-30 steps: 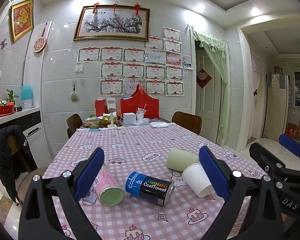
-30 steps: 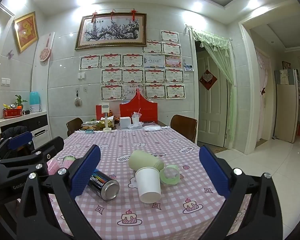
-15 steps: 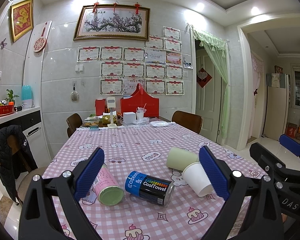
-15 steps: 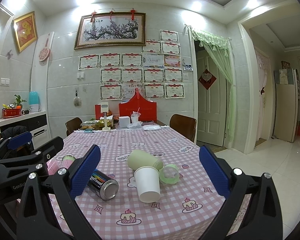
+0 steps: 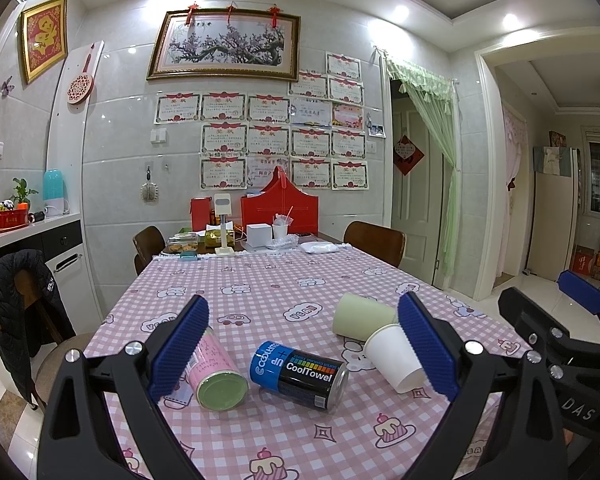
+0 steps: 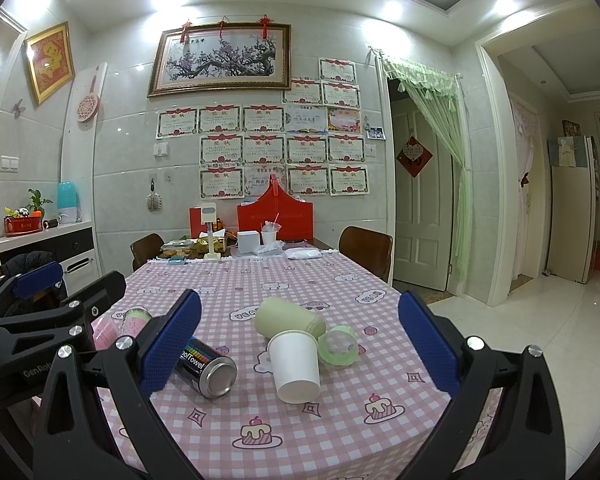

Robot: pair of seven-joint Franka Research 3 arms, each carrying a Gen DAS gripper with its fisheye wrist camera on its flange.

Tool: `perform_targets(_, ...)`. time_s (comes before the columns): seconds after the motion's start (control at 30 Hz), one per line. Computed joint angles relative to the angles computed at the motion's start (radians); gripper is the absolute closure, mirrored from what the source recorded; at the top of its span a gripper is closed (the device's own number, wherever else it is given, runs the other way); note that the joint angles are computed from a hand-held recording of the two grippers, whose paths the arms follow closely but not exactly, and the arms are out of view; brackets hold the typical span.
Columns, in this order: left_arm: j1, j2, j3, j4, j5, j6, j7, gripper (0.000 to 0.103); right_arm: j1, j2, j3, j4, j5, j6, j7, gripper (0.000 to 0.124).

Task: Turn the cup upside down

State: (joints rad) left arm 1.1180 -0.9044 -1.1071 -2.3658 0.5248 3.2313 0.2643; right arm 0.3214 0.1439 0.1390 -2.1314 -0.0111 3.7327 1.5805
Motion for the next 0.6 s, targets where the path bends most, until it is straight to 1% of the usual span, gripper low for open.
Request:
perform_targets(0.53,0.0,-0.006,-0.003,-0.018,-0.012,0.015,0.004,0.009,0.003,0.01,0.001,0.0,0.01,0.002,-0.009,0.029)
perform_targets(0.6,0.014,-0.007,-0.015,-0.013,-0.017,0.016,-0.001,0.009,0.002,0.011,0.002,-0.001,0.01,0.003,-0.009,0.029)
